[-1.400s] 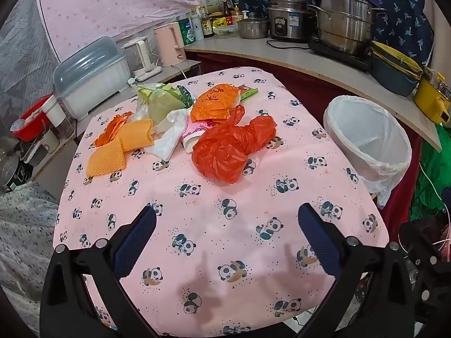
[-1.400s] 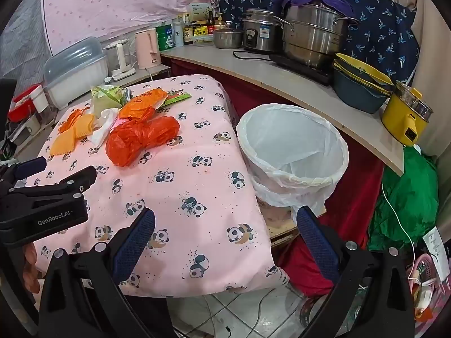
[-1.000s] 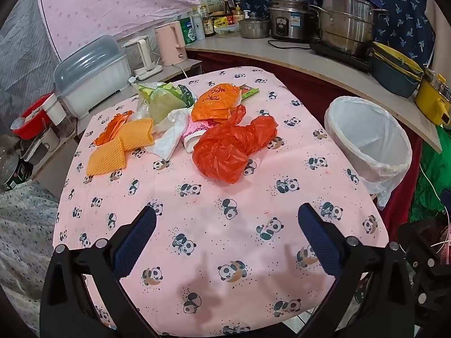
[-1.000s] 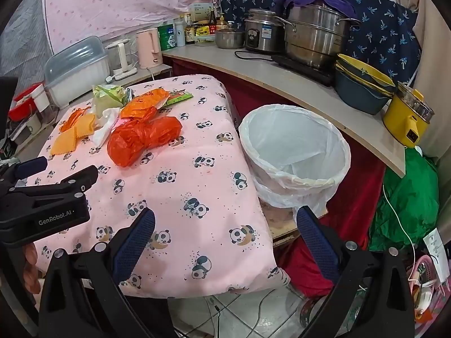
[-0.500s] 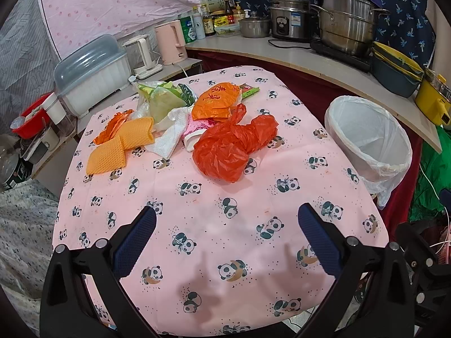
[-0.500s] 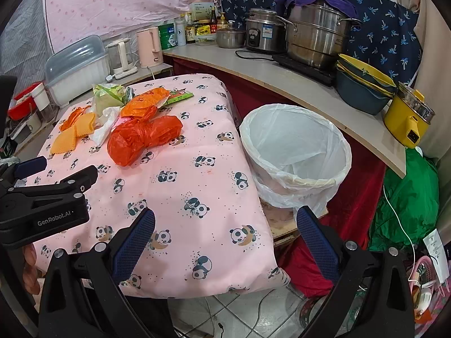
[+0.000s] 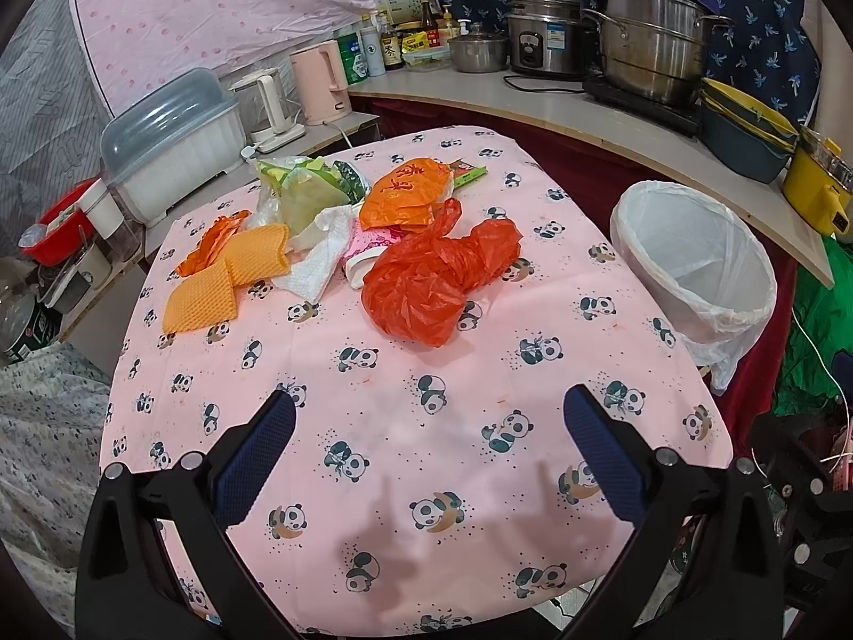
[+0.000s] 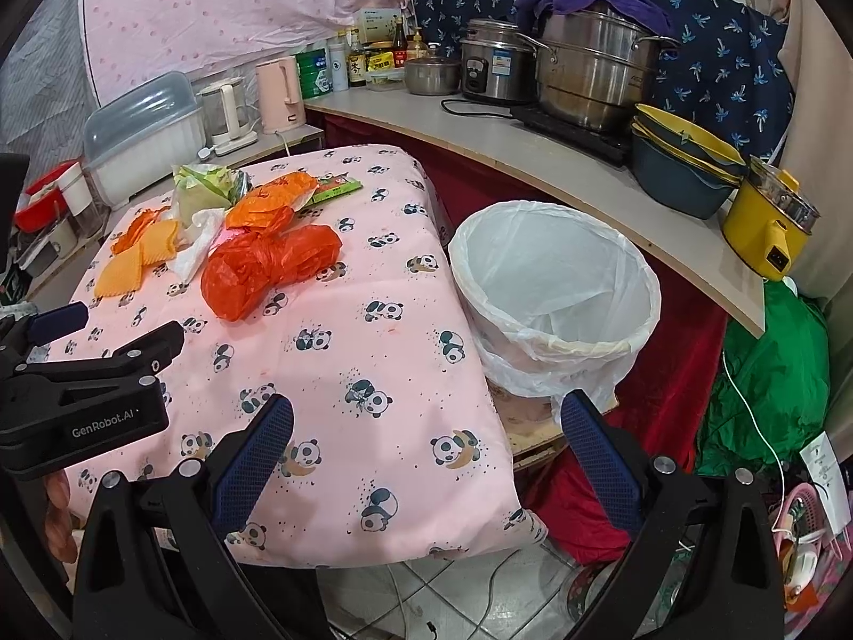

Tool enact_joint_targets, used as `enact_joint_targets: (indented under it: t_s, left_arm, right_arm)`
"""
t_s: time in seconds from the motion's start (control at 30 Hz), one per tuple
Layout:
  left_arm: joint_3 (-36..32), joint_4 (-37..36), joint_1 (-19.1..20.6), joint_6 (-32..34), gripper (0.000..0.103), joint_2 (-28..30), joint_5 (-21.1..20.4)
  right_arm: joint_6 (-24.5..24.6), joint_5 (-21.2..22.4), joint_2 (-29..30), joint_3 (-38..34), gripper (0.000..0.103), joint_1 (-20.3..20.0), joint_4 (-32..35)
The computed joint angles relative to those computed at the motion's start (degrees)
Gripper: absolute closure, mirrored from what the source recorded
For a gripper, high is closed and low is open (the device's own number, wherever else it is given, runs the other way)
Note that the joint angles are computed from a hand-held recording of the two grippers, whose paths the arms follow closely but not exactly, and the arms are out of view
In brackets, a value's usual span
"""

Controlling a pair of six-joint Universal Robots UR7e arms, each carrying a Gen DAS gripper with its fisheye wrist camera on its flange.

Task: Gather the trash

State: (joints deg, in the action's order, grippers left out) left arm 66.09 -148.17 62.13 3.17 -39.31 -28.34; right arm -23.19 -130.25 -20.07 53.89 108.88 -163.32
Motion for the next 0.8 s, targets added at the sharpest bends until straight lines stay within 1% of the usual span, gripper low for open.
enact_joint_targets:
  t_s: [0.8]
  left_arm:
    - [-0.3,0.9,0.0,-0.8,0.007,0.0,0.0]
  right_arm:
    - [-0.2,0.2,0.5,-1.3,0.006,0.2,0.8]
